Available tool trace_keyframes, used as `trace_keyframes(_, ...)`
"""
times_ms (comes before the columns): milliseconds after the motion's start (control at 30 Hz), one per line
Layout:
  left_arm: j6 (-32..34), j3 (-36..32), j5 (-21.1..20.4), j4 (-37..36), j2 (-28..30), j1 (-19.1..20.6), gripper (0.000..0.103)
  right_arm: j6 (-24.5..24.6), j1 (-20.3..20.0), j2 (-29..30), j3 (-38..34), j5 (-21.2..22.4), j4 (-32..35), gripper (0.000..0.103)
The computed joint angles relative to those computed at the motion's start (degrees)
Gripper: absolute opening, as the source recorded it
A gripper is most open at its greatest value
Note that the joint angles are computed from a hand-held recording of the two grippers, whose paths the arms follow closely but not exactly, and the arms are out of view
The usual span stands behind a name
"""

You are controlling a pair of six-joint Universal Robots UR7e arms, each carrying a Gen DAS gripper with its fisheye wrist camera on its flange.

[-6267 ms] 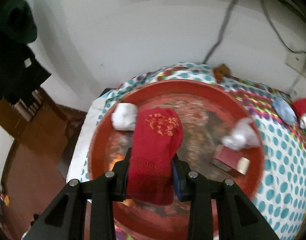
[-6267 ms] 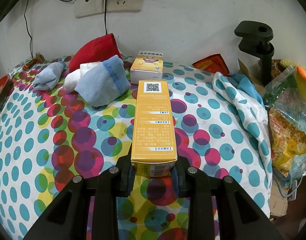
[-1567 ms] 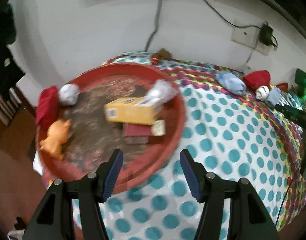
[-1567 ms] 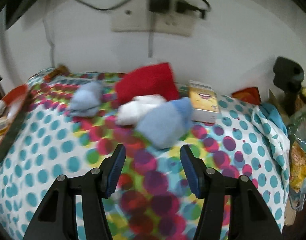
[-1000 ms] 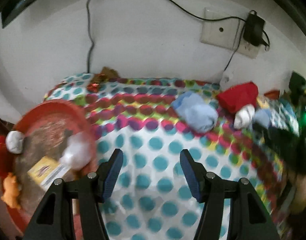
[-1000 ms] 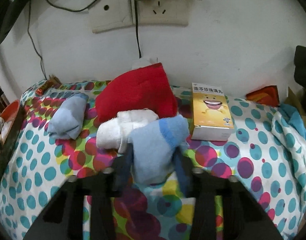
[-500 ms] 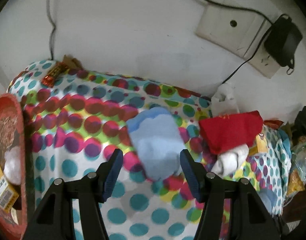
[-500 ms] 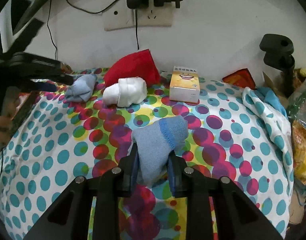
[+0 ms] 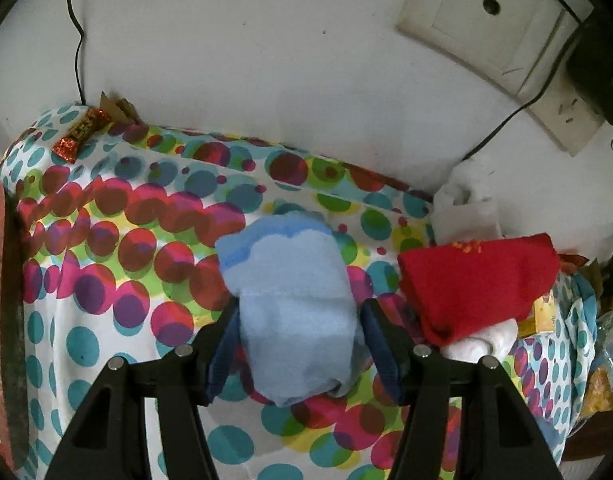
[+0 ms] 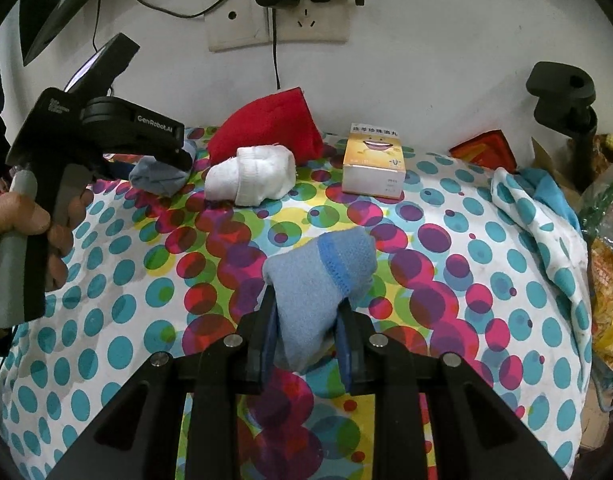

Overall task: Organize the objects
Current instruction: 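Grasp the light blue sock with the right tool while the left tool grasps another light blue sock, then carry the light blue sock to the red tray and release it with the left tool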

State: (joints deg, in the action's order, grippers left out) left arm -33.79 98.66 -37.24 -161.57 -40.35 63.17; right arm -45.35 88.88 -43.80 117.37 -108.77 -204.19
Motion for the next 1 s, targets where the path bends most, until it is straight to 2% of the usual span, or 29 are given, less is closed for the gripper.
trace_keyframes(100,0.62,0.55,0.61,0.55,-0.50,-0.09,0.037,0.02,0.08,0.12,-0.08,-0.12,-0.07,0.023)
trace_keyframes(167,1.36,1.29,0.74,0.25,-1.08,-0.31,0.032,-0.10,0.08,0.18,-0.15,-0.24,-0.14,0.023)
trace_keyframes(467,1.82,6.83,8.07,0.71,-4.13,-3.80,0.031,-0.44,0.23,0.42,-0.32,-0.99,-0.50,0.024)
trace_keyframes(633,2.22,12.36,10.96,-0.69,-6.25,-6.11,0.031,-0.65,0.58,0.74,-0.50,-1.75,-0.78,0.024)
trace_keyframes(1000,-8.18,25.73,13.52,7.79,-16.45,-12.57,0.031,-1.60,1.09,1.49,-0.80,-3.14,-1.93,0.024)
